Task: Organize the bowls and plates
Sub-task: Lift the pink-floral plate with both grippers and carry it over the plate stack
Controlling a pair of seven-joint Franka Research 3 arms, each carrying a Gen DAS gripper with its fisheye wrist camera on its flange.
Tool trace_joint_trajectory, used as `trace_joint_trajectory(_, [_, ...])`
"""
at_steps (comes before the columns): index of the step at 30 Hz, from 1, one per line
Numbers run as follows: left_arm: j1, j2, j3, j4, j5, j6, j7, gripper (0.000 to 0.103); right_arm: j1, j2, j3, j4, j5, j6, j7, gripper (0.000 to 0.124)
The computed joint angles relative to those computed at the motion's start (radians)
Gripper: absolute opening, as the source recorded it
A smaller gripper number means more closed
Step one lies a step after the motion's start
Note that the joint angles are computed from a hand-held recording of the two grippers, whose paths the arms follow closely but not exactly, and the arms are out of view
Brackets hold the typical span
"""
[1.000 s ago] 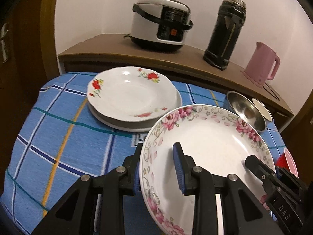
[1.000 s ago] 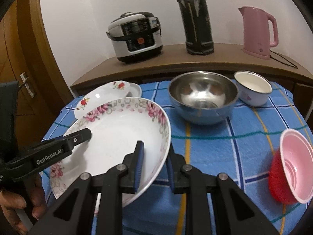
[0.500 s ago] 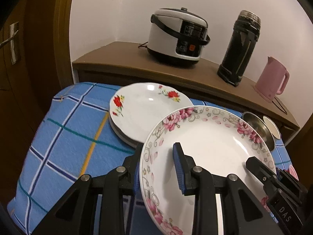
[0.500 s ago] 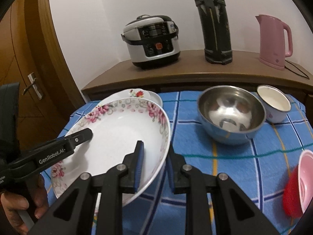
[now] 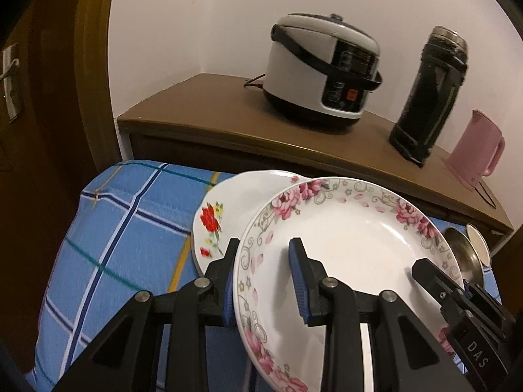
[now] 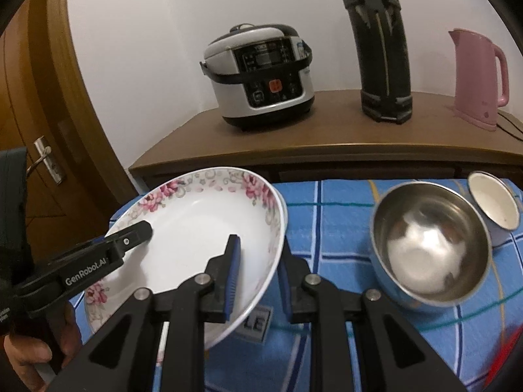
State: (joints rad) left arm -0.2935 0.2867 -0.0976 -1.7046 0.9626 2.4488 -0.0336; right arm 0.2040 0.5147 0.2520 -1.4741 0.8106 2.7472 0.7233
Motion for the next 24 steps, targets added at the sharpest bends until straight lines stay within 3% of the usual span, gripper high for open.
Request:
trace_joint_trajectory(11, [0.039, 0.078, 0.037, 0.066, -0.071, 0.037, 0.081, 0.032, 0.075, 0.204, -0.056, 0.287, -0.211, -0.099, 0.224, 0.022])
trace_joint_trajectory(24, [0.032, 0.123, 0.057, 0.113, -0.101, 0.023, 0.120, 0.032, 0.094, 0.296, -0.059, 0.405, -0.318, -0.116, 0.309, 0.022])
